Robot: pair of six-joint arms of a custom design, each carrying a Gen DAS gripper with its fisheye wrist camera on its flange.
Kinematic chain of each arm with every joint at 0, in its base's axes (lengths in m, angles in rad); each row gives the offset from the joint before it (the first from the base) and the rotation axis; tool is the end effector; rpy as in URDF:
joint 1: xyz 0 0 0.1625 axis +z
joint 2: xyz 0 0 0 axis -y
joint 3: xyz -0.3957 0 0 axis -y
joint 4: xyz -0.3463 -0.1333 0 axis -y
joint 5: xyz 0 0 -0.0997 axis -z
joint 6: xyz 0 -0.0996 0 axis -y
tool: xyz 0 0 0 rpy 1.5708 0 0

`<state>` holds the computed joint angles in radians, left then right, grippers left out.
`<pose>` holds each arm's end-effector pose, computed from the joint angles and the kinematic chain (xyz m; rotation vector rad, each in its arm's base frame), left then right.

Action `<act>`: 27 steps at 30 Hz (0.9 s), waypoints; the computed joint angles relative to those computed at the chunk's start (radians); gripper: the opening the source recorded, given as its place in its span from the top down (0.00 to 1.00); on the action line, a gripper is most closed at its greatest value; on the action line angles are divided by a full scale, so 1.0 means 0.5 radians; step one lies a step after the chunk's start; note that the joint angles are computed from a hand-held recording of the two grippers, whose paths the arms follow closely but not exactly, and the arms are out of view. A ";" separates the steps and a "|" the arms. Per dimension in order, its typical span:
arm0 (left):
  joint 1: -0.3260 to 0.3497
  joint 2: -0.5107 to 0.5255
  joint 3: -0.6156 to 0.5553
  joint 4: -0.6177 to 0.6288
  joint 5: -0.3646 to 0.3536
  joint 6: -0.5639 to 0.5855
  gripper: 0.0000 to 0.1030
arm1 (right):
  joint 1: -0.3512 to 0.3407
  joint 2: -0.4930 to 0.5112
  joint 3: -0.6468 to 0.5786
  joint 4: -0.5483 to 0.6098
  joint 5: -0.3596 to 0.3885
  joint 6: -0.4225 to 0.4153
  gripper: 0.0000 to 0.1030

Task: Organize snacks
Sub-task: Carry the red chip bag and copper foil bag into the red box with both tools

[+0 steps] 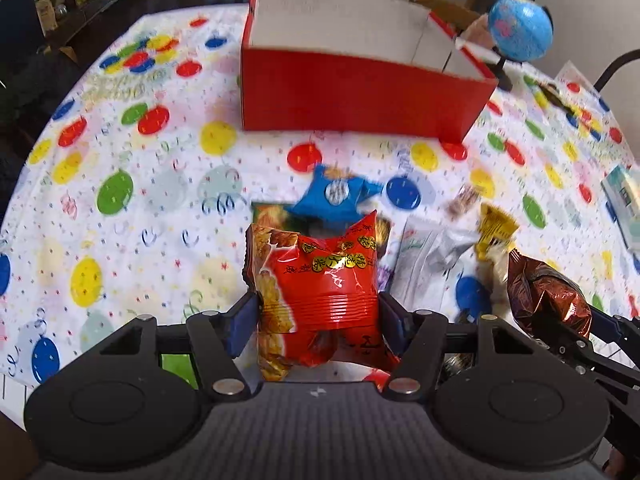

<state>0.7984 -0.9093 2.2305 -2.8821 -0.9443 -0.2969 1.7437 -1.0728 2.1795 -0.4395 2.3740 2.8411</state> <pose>-0.1610 -0.4400 0.0575 0.6086 2.4938 -0.4127 0.1186 -0.3210 0.0794 0.0723 -2.1613 0.9684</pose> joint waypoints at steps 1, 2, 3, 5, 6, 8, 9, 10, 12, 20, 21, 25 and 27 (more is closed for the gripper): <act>-0.015 -0.004 0.000 -0.020 0.012 0.006 0.38 | 0.008 -0.016 -0.005 -0.004 0.000 -0.003 0.55; -0.029 -0.004 -0.004 -0.036 0.026 0.014 0.38 | 0.014 -0.030 -0.007 -0.017 0.000 -0.020 0.55; -0.043 -0.003 -0.011 -0.049 0.039 0.026 0.38 | 0.023 -0.042 -0.009 -0.038 0.006 -0.044 0.55; -0.063 -0.005 -0.034 -0.069 0.051 0.048 0.38 | 0.029 -0.074 -0.027 -0.031 -0.020 -0.047 0.55; -0.069 -0.005 -0.048 -0.080 0.051 0.059 0.38 | 0.030 -0.094 -0.036 -0.025 -0.042 -0.050 0.55; -0.085 -0.007 -0.075 -0.108 0.058 0.099 0.38 | 0.043 -0.117 -0.055 -0.053 -0.051 -0.080 0.55; -0.095 -0.006 -0.091 -0.120 0.065 0.120 0.38 | 0.047 -0.127 -0.068 -0.057 -0.061 -0.096 0.55; -0.101 -0.005 -0.108 -0.134 0.068 0.149 0.38 | 0.052 -0.136 -0.085 -0.054 -0.066 -0.110 0.55; -0.106 -0.003 -0.148 -0.156 0.075 0.196 0.38 | 0.062 -0.146 -0.126 -0.047 -0.072 -0.132 0.55; -0.082 0.014 -0.346 -0.157 0.065 0.378 0.38 | 0.085 -0.114 -0.368 0.083 -0.110 -0.138 0.54; -0.075 0.015 -0.372 -0.144 0.057 0.402 0.38 | 0.091 -0.103 -0.403 0.102 -0.113 -0.132 0.54; -0.041 0.026 -0.489 -0.090 0.021 0.503 0.38 | 0.125 -0.032 -0.557 0.169 -0.087 -0.122 0.54; -0.018 0.036 -0.562 -0.039 -0.005 0.551 0.38 | 0.139 0.010 -0.642 0.201 -0.063 -0.122 0.54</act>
<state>0.7893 -0.8912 1.9495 -2.9017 -0.9470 -0.0212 1.8134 -1.0679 1.8587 -0.3388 2.3425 2.7800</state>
